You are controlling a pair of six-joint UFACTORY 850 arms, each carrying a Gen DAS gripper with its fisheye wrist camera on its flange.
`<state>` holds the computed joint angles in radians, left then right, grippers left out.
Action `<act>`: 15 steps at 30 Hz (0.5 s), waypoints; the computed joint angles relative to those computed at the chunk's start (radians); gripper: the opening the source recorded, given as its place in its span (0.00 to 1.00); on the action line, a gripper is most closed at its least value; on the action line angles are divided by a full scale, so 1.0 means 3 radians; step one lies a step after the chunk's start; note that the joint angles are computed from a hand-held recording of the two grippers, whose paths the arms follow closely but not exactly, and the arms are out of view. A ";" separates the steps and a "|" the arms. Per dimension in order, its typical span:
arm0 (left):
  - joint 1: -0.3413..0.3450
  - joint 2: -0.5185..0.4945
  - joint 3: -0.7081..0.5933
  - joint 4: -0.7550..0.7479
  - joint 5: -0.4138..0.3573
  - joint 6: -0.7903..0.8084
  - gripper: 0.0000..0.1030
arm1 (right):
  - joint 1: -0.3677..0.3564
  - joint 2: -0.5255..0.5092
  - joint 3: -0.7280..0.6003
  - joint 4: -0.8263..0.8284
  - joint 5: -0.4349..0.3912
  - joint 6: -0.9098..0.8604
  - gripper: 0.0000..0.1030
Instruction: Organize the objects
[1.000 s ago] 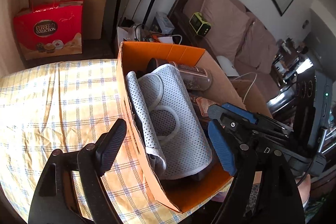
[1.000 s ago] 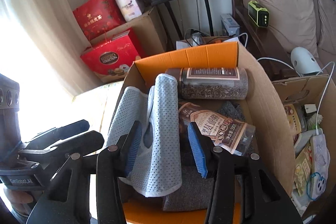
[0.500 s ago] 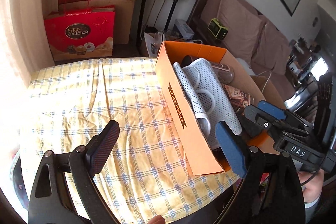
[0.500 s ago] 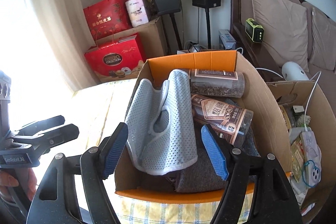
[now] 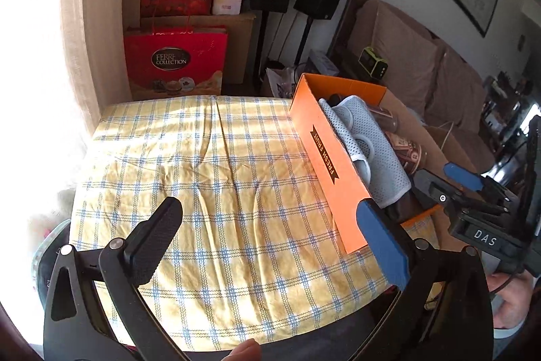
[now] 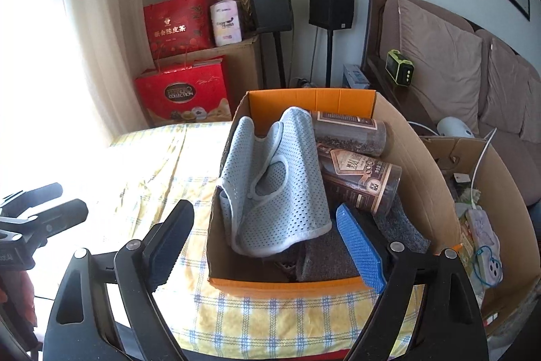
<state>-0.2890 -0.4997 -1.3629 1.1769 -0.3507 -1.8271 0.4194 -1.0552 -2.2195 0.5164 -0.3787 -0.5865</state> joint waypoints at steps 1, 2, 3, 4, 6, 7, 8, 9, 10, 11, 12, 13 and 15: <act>-0.0009 0.0033 0.0056 0.0117 -0.0023 -0.0149 1.00 | 0.0006 0.0045 0.0081 -0.0016 0.0045 -0.0015 0.90; -0.0017 0.0061 0.0108 0.0239 -0.0049 -0.0293 1.00 | 0.0013 0.0093 0.0166 0.0009 0.0092 -0.0062 0.94; -0.0028 0.0083 0.0149 0.0322 -0.0099 -0.0394 1.00 | 0.0016 0.0144 0.0258 0.0074 0.0146 -0.0140 0.98; -0.0041 0.0103 0.0185 0.0376 -0.0162 -0.0462 1.00 | 0.0022 0.0209 0.0373 0.0137 0.0221 -0.0212 1.00; -0.0063 0.0129 0.0238 0.0424 -0.0257 -0.0525 1.00 | 0.0034 0.0313 0.0543 0.0285 0.0333 -0.0361 1.00; -0.0073 0.0143 0.0268 0.0436 -0.0288 -0.0548 1.00 | 0.0037 0.0365 0.0631 0.0388 0.0387 -0.0453 1.00; -0.0081 0.0148 0.0279 0.0371 -0.0315 -0.0489 1.00 | 0.0039 0.0410 0.0708 0.0496 0.0434 -0.0552 1.00; -0.0094 0.0148 0.0287 0.0280 -0.0357 -0.0418 1.00 | 0.0039 0.0454 0.0782 0.0623 0.0474 -0.0672 1.00; -0.0106 0.0150 0.0304 0.0218 -0.0393 -0.0384 1.00 | 0.0039 0.0498 0.0859 0.0752 0.0513 -0.0788 1.00; -0.0119 0.0157 0.0323 0.0185 -0.0426 -0.0374 1.00 | 0.0041 0.0541 0.0936 0.0854 0.0559 -0.0879 1.00; -0.0129 0.0167 0.0353 0.0168 -0.0426 -0.0378 1.00 | 0.0043 0.0578 0.1001 0.0899 0.0590 -0.0920 1.00; -0.0132 0.0183 0.0386 0.0124 -0.0410 -0.0371 1.00 | 0.0047 0.0610 0.1056 0.0878 0.0616 -0.0904 1.00; -0.0144 0.0221 0.0452 0.0113 -0.0380 -0.0460 1.00 | 0.0050 0.0670 0.1175 0.1223 0.0669 -0.1265 1.00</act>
<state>-0.3324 -0.4335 -1.2272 1.2108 -0.4649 -1.9650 0.4345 -0.8541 -1.8669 0.8833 -0.1779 -0.9659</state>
